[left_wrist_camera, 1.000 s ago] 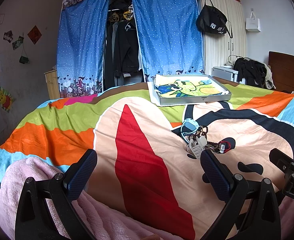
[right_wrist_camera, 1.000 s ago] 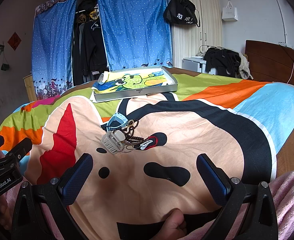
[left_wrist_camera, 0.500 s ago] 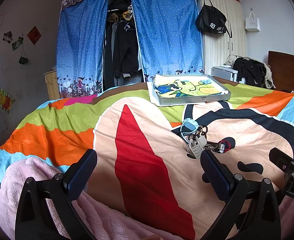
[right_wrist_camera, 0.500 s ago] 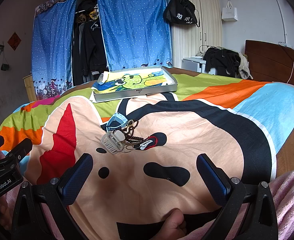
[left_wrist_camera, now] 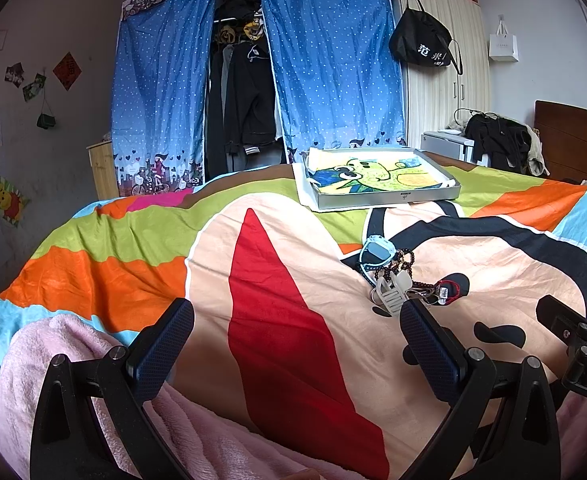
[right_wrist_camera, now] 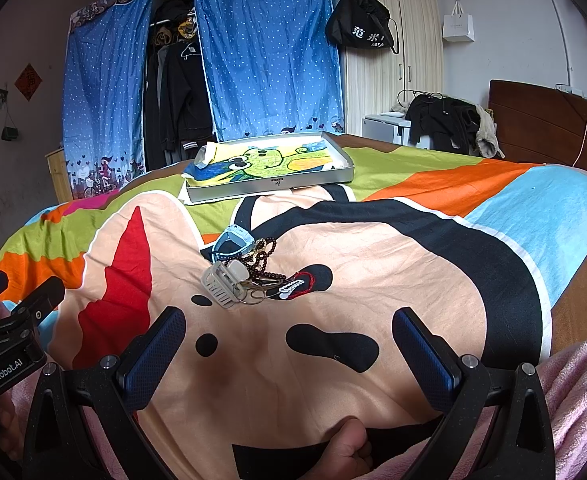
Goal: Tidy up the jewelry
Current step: 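Grasp the beige claw hair clip with the left tool while the right tool grasps the red bead bracelet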
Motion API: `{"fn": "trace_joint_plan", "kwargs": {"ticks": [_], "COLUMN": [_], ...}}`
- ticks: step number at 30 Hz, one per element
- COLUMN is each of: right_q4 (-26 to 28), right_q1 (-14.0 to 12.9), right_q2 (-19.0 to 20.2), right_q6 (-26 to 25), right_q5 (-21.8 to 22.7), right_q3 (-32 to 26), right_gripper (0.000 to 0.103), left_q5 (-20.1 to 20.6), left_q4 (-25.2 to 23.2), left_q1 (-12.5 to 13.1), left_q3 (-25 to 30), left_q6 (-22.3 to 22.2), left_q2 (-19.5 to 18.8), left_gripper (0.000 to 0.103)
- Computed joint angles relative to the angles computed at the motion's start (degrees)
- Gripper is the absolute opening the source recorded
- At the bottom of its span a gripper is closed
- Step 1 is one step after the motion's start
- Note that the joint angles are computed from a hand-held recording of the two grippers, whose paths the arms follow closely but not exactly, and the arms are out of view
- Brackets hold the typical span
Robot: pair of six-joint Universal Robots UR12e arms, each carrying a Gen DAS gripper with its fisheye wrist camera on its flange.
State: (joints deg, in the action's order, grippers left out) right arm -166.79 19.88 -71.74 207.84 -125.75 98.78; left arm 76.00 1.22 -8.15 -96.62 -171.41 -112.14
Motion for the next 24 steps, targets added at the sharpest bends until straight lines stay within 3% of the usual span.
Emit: {"fn": "trace_joint_plan", "kwargs": {"ticks": [3, 8, 16, 24], "right_q4": [0.20, 0.30, 4.36, 9.35], "right_q1": [0.00, -0.50, -4.25, -8.78], "right_q2": [0.09, -1.03, -3.81, -4.22], "right_q6": [0.07, 1.35, 7.90, 3.14], "right_q5": [0.03, 1.01, 10.21, 18.96], "right_q3": [-0.19, 1.43, 2.90, 0.33], "right_gripper": [0.103, 0.103, 0.103, 0.103], "left_q5": [0.57, -0.35, -6.55, -12.65], "left_q4": [-0.94, -10.39, -25.97, -43.22], "left_q1": [-0.36, -0.65, -0.05, -0.31], "left_q3": [0.34, 2.86, 9.14, 20.32], "left_q6": [0.03, 2.58, 7.02, 14.03], "left_q2": [-0.07, -0.16, -1.95, -7.08], "left_gripper": [0.101, 0.101, 0.101, 0.101]}}
